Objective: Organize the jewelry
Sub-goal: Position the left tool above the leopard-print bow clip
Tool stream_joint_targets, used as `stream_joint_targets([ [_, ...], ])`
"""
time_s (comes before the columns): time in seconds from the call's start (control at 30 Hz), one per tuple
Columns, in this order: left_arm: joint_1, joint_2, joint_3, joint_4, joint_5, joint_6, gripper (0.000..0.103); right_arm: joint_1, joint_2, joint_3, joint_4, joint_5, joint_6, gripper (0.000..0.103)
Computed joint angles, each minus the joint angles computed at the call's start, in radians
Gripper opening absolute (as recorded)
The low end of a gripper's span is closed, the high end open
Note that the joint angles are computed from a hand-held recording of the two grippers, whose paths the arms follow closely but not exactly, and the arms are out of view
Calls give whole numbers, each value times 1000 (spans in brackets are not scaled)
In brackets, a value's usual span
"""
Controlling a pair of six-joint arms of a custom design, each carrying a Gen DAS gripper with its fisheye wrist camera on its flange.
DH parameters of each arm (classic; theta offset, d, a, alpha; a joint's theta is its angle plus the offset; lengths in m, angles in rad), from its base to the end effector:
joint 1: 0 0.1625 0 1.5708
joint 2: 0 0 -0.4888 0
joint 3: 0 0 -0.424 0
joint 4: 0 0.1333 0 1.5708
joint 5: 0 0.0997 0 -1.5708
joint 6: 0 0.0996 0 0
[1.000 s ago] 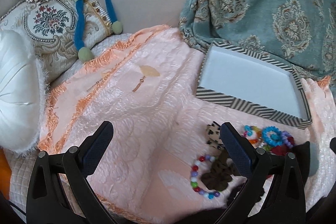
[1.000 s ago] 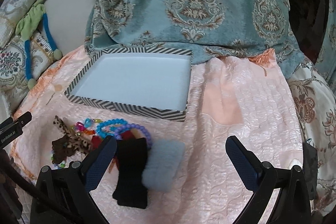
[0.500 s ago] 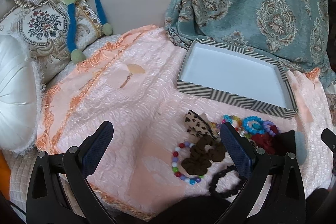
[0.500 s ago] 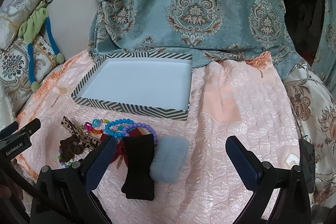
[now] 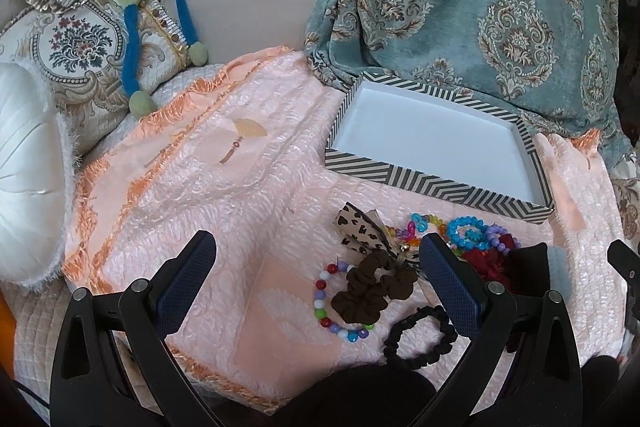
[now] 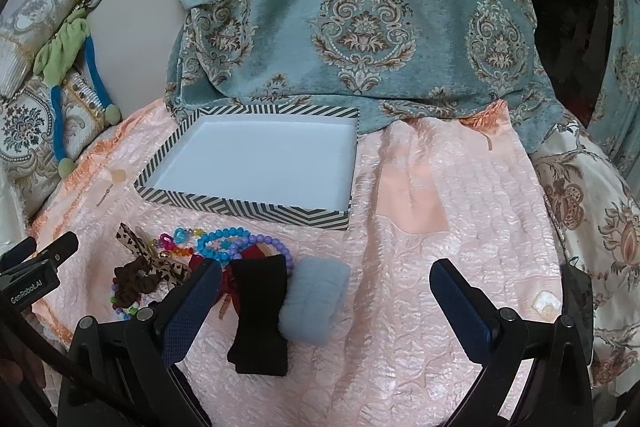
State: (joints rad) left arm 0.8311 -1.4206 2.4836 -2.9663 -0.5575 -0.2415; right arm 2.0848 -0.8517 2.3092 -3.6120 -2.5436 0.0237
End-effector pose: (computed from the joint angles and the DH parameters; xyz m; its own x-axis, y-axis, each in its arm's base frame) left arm -0.1025 -0.4355 0.2580 -0.7131 -0.0194 -0.7008 0.4805 0.7143 -0.5088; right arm 0.2824 -0.3964 0.1171 -0.7237 0.1370 0.6764 -0.3932 0.7236 -0.5673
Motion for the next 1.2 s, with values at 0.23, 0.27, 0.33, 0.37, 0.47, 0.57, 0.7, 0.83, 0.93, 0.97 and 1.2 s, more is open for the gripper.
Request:
stream_joint_targets([
  [0.23, -11, -7, 6, -2, -3, -8, 102, 2, -4, 0, 2, -1, 0, 103],
  [0.27, -13, -9, 8, -1, -4, -10, 102, 2, -4, 0, 1, -2, -1, 103],
  [0.33, -13, -12, 7, 3, -6, -11, 102, 3, -4, 0, 2, -4, -1, 103],
  [0.37, -13, -13, 7, 6, -6, -12, 102, 4, -4, 1, 4, -4, 1, 103],
  [0.47, -15, -14, 8, 13, -8, -17, 102, 2, -8, 2, 10, -3, 3, 103],
  [0.57, -16, -16, 9, 18, -13, -23, 102, 2, -9, 4, 14, -3, 5, 103],
  [0.7, -20, -18, 12, 18, -11, -24, 102, -1, -13, 7, 21, 2, 8, 103],
  [0.83, -23, -18, 14, 19, -7, -27, 102, -1, -16, 7, 31, 3, 12, 103],
  [0.93, -23, -20, 15, 24, -8, -31, 102, -2, -15, 8, 27, 3, 9, 103],
  [0.97, -24, -21, 15, 25, -8, -32, 102, -2, -15, 8, 28, 4, 10, 103],
  [1.2, -29, -30, 17, 43, -11, -46, 102, 0, -15, 9, 29, 5, 12, 103],
])
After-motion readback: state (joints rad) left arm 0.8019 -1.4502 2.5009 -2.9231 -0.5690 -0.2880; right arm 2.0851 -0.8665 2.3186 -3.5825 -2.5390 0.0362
